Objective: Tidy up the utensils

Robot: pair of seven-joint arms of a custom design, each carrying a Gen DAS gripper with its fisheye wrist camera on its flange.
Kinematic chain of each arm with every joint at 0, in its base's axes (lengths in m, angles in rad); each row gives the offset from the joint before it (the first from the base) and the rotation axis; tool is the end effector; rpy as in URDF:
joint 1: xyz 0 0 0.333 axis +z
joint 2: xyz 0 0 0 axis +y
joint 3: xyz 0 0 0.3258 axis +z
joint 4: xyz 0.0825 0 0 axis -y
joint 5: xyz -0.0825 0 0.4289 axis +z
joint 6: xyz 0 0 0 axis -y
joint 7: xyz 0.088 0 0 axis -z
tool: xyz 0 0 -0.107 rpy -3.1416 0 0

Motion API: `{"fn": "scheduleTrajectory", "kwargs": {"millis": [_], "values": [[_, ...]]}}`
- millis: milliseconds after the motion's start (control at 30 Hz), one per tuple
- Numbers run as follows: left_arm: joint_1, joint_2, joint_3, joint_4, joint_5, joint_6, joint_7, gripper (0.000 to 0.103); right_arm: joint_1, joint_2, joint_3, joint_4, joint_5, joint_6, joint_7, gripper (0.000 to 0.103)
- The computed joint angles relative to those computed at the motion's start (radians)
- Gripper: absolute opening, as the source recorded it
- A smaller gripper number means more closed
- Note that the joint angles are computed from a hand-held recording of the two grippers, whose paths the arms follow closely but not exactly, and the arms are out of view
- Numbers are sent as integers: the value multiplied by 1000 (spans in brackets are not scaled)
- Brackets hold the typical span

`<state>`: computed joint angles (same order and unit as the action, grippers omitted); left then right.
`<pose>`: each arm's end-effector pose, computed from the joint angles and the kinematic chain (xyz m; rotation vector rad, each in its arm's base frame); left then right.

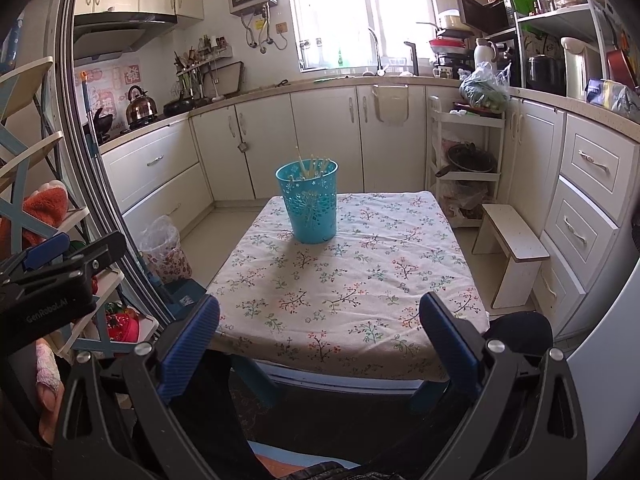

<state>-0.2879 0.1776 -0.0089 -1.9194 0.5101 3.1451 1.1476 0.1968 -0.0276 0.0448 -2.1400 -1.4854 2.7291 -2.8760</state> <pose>0.6397 -0.2404 0.5082 -1.2770 1.8925 -1.0274 0.5730 0.1800 0.4445 -1.3082 1.8526 -0.9856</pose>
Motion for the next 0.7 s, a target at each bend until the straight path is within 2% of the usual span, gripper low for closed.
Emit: {"fn": "scheduleTrajectory", "kwargs": {"millis": [100,267,500,700], "values": [[22,-2,-28,-4,-33,-3,31,96,2,-5,2,-1,-18,-6,15,96],[17,-4,-23,-9,-42,1,40,96,3,-10,4,-4,-40,-13,39,96],[56,0,-73,-10,-120,-10,118,96,1,-13,3,-8,-61,-9,60,96],[65,9,-87,-3,-176,-16,173,96,0,-13,3,-10,-58,-7,61,96]]}}
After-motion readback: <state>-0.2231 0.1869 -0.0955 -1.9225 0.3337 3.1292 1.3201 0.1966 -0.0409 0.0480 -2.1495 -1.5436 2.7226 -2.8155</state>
